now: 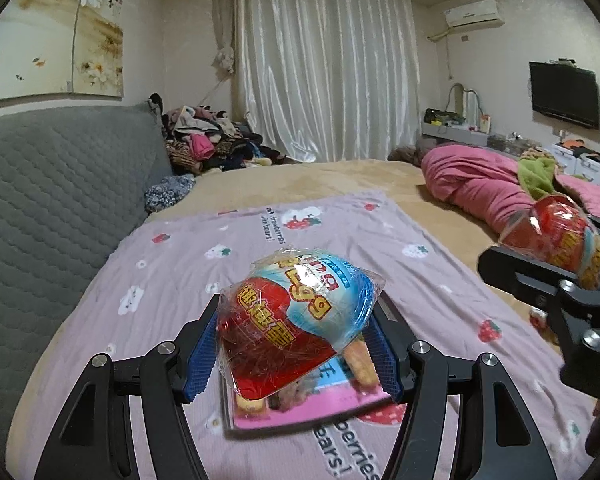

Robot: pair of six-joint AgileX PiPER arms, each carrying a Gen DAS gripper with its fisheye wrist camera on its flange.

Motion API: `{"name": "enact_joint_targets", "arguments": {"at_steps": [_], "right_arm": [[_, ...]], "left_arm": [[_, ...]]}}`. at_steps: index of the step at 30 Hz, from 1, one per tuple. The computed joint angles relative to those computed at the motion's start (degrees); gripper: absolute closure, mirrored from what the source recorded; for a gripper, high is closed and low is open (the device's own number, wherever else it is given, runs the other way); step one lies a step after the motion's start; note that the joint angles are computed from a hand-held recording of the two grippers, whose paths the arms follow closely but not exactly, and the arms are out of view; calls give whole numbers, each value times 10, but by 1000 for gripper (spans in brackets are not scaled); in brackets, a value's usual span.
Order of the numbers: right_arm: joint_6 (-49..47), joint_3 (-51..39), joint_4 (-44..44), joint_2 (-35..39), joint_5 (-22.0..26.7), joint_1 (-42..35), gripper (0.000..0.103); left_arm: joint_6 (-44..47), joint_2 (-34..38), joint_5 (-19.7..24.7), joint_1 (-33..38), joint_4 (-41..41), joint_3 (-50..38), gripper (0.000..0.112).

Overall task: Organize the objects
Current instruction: 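Lift and carry both chocolate eggs over the tray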

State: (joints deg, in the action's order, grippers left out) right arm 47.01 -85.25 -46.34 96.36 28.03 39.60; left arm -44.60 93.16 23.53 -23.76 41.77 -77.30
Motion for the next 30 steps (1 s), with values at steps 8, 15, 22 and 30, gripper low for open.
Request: {"name": "enact_joint_targets", "arguments": {"at_steps": [8, 15, 22, 30], "right_arm": [[-13, 10, 15, 39, -85, -47, 51], [15, 11, -13, 76, -142, -90, 51], [76, 4, -68, 107, -186, -123, 51], [9, -81, -2, 191, -167, -127, 51]], "left_arm": [[-46, 102, -40, 18, 30, -51, 45], [-102, 191, -74, 25, 54, -104, 45], [-184, 277, -78, 24, 125, -158, 45], [-200, 339, -97, 33, 149, -195, 45]]}}
